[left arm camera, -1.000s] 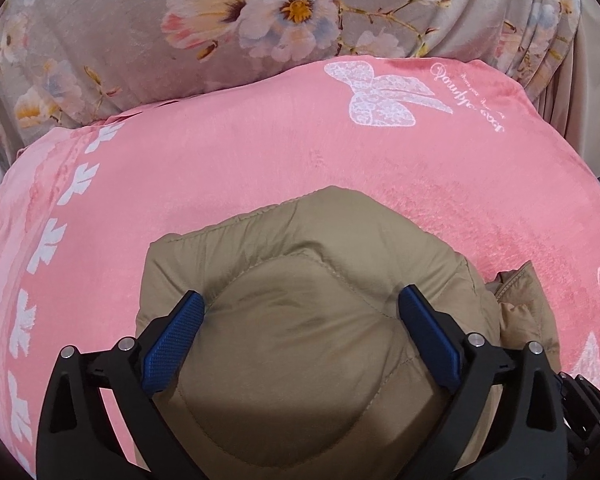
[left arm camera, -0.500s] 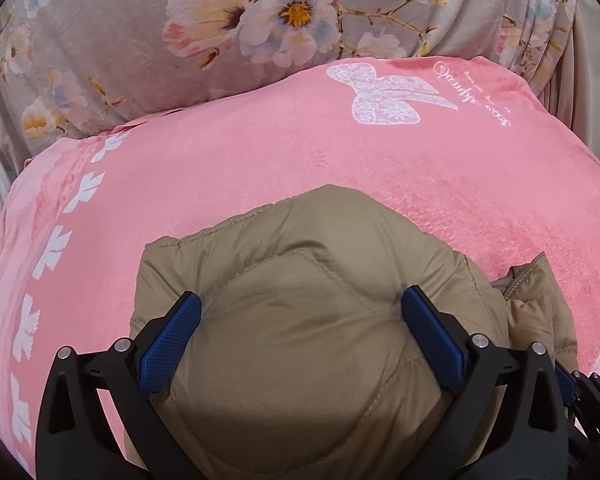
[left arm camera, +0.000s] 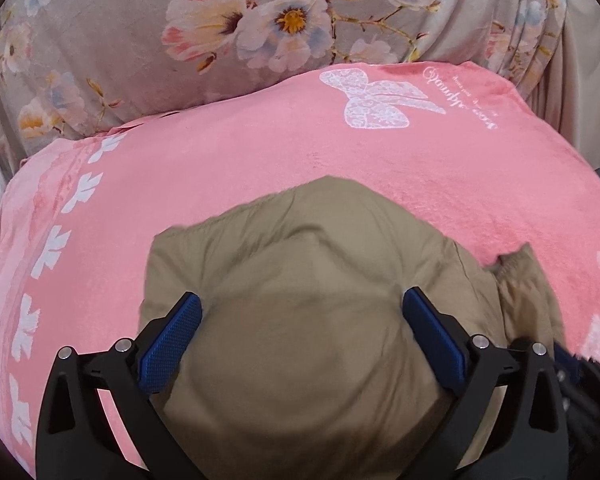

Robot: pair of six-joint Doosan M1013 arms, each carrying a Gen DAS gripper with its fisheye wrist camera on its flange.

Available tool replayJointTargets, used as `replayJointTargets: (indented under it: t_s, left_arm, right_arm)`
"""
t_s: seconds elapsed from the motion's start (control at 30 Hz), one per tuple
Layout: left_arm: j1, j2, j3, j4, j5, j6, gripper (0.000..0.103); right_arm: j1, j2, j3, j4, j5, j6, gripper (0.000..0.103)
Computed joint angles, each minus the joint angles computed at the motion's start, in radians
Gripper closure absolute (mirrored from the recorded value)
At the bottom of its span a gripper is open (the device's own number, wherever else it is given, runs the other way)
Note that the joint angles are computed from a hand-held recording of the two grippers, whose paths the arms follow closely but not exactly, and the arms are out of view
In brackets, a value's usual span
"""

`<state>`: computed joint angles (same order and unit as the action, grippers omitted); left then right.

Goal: Fold large clothes

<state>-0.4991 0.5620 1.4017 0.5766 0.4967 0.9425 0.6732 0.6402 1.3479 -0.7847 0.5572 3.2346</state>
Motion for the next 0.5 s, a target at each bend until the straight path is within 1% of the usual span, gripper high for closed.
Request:
replayJointTargets:
  t_s: [0.03,0.07,0.13,0.2,0.27,0.3,0.4,0.43,0.47,0.5]
  left_arm:
    - [0.007,-0.028,0.029,-0.065,-0.017,0.047,0.005]
    - [0.013,-0.052,0.053,-0.136,-0.027,0.111,0.005]
    - [0.020,-0.094,0.100,-0.246,-0.033,0.212,0.005]
    - [0.025,-0.134,0.151,-0.351,-0.025,0.316,0.005]
    - [0.021,-0.160,0.192,-0.353,-0.019,0.332,0.005]
    - [0.019,-0.173,0.211,-0.344,-0.016,0.328,0.005]
    - [0.030,-0.201,0.258,-0.448,0.003,0.403,0.005]
    - [0.031,-0.202,0.265,-0.458,0.012,0.406,0.005]
    - [0.031,-0.201,0.272,-0.451,0.017,0.398,0.005]
    - [0.028,-0.201,0.284,-0.413,0.012,0.360,0.005]
  right_arm:
    - [0.011,-0.020,0.020,-0.043,0.015,0.039,0.074]
    - [0.022,-0.041,0.040,-0.063,0.028,0.047,0.074]
    - [0.037,-0.063,0.056,-0.046,0.048,0.008,0.074]
    - [0.051,-0.083,0.071,0.019,0.051,-0.068,0.074]
    - [0.067,-0.097,0.086,0.083,0.052,-0.136,0.074]
    - [0.075,-0.100,0.089,0.106,0.062,-0.160,0.076]
    - [0.088,-0.099,0.094,0.205,0.056,-0.248,0.079]
    - [0.093,-0.094,0.093,0.227,0.059,-0.267,0.081]
    - [0.096,-0.086,0.086,0.246,0.072,-0.292,0.082]
    - [0.103,-0.074,0.072,0.240,0.103,-0.305,0.082]
